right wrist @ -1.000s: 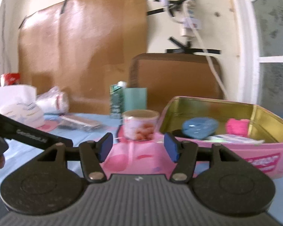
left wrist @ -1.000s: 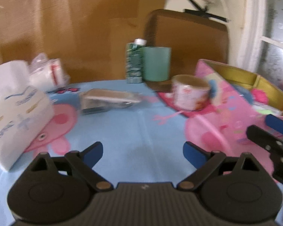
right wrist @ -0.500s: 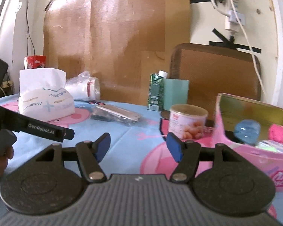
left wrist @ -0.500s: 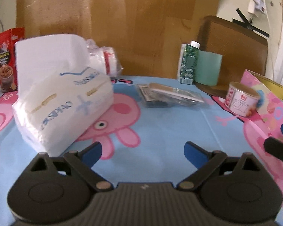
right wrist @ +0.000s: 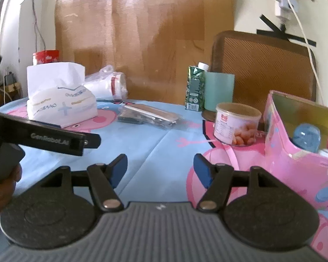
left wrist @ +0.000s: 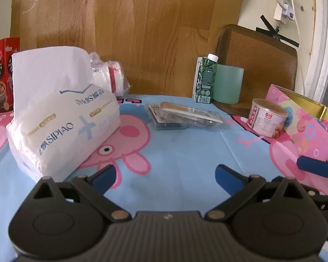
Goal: Organize soft objects
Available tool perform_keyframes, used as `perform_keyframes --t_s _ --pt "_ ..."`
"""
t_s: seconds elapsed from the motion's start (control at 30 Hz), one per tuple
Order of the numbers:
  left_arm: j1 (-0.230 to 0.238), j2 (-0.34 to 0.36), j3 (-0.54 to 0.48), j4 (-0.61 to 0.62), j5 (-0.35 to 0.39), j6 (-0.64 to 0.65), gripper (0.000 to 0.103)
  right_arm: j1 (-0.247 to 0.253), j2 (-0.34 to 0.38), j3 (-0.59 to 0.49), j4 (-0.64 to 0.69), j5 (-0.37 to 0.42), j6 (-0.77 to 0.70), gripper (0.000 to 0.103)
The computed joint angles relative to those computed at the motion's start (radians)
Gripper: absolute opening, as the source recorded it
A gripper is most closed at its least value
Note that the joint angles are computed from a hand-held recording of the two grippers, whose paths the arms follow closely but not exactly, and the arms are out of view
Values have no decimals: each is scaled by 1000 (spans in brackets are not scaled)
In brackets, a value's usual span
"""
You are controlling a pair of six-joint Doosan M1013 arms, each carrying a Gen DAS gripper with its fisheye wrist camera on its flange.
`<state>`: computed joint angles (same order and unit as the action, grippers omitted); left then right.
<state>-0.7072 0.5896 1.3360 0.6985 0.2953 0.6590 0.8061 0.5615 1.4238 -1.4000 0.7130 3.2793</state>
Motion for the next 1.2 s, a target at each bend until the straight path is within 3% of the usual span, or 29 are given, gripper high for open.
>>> perform_keyframes --t_s 0.33,0.53,0.7,0.87,0.97,1.2 --pt "3 1 -3 -50 6 18 101 -4 -2 1 12 -12 0 71" --pt "10 5 -13 -131 24 53 102 -42 -9 -9 171 -143 -128 72" --pt "21 9 -20 -202 32 67 102 -69 18 -62 117 -143 -210 78" --pt "22 6 -11 -151 18 0 102 -110 77 -178 218 -183 -367 85" --pt "23 5 -10 -159 8 8 102 -130 116 -251 359 -205 -555 86" --pt "31 3 -7 -239 -3 62 102 -146 202 -398 573 -72 -905 82"
